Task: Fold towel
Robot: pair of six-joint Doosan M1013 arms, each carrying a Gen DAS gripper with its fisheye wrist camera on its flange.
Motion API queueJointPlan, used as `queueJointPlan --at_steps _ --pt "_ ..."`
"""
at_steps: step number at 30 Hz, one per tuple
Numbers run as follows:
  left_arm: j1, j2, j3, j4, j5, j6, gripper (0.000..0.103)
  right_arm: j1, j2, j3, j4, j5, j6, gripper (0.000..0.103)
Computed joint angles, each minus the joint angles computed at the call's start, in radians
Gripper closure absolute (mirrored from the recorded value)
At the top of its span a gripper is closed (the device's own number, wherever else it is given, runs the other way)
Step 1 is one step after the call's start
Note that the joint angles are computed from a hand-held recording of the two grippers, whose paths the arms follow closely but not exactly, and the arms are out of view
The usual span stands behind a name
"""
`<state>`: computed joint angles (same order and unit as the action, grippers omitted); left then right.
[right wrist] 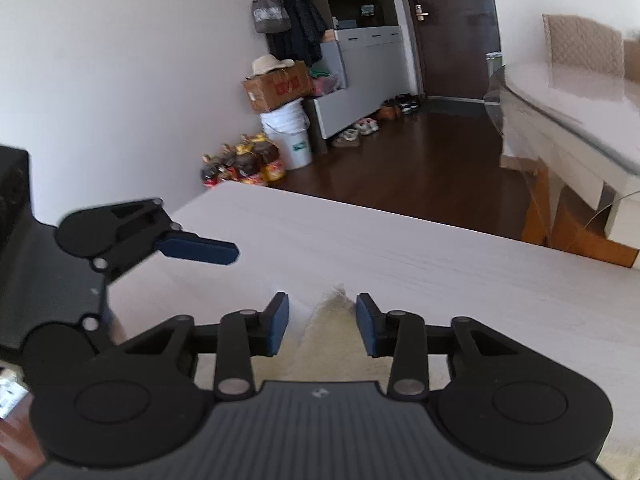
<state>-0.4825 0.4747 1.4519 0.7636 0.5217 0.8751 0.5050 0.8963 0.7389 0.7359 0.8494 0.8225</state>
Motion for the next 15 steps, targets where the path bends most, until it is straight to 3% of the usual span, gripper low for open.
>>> queueJointPlan --at_steps 5,9,15 --pt "0.005 -0.011 0.015 0.03 -0.008 -0.062 0.0 -0.015 -0.048 0.082 0.051 -0.064 -0.011 0.097" --pt "0.013 -0.025 0.036 0.041 -0.011 -0.115 0.0 -0.036 -0.128 0.213 0.141 -0.161 -0.066 0.097" --pt "0.005 -0.025 0.043 0.044 0.048 -0.069 0.0 -0.075 -0.307 0.51 0.347 -0.323 -0.201 0.097"
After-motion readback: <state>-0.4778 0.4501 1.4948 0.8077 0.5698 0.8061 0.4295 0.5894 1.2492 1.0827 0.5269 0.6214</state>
